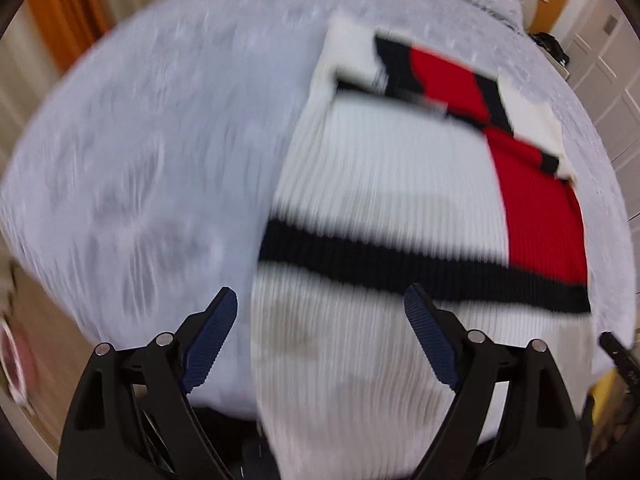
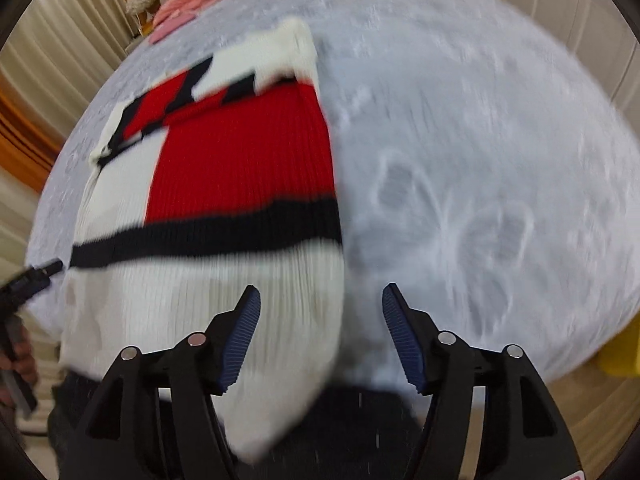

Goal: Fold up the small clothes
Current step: 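Grasp the sweater hem with both grippers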

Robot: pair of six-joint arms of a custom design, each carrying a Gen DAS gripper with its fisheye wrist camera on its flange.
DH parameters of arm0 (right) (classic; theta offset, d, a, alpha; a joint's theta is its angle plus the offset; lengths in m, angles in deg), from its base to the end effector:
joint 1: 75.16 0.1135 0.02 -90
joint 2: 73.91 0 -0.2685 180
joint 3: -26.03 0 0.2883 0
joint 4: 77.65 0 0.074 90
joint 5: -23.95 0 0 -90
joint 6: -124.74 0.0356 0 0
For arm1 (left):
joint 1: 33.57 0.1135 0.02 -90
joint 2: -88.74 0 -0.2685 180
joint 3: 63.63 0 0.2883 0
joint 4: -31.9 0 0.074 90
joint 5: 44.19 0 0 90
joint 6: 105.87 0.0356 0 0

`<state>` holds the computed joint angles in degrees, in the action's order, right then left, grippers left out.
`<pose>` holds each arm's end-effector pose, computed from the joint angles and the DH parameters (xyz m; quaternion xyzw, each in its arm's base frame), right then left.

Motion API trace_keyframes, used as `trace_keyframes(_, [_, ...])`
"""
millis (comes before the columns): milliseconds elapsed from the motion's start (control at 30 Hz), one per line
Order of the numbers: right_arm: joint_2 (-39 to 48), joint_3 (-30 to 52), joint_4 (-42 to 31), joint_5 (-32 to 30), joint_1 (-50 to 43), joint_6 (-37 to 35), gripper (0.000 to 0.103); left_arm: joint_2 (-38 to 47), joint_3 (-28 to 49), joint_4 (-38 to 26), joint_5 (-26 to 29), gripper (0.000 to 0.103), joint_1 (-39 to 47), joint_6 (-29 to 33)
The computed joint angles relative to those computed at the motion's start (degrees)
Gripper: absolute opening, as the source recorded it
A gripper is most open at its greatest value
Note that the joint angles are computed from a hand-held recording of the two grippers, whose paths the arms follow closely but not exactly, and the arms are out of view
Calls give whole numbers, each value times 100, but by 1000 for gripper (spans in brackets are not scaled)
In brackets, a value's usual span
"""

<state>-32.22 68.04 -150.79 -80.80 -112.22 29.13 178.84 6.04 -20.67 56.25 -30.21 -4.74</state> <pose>0.1170 -0.0770 0.1901 0.2473 0.9491 0.0643 0.1842 0.3223 0.0125 0.1771 0.0801 0.9817 -0.0707 0.1574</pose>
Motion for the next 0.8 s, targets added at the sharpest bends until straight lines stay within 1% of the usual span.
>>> trace_keyframes(67, [-54, -95, -415, -325, -443, -407, 65, -174, -351, -192, 184, 83, 271, 187])
trace_keyframes(167, [32, -187, -647, -439, -549, -600, 65, -295, -682, -363, 225, 83, 480, 280])
trace_keyframes(233, [44, -231, -652, -390, -412, -468, 66, -270, -726, -438, 300, 84, 551, 189])
trace_keyframes(333, [229, -238, -578, -639, -300, -332, 66, -156, -713, -459, 387, 86, 546, 2])
trace_keyframes(433, [498, -245, -412, -788, -74, -51, 66, 144, -557, -722, 586, 86, 501, -83])
trace_keyframes(500, [471, -279, -318, -624, 289, 218, 66, 251, -496, -853, 616, 86, 450, -200])
trace_keyframes(633, [493, -296, -226, -537, 557, 357, 66, -1, -695, -694, 543, 86, 354, -250])
trace_keyframes(667, [521, -306, -211, -581, 525, 341, 66, -38, -725, -681, 614, 84, 355, -207])
trace_keyframes(700, [538, -323, -205, -667, 458, 292, 64, -71, -755, -673, 708, 78, 372, -155])
trace_keyframes(733, [578, -330, -216, -805, 329, 170, 44, -59, -758, -686, 816, 61, 390, -103])
trace_keyframes(767, [645, -337, -232, -962, 171, 67, 8, -29, -753, -733, 923, 43, 427, -39])
trace_keyframes(800, [688, -336, -247, -1001, 38, 23, 8, -47, -762, -729, 957, 31, 502, -36])
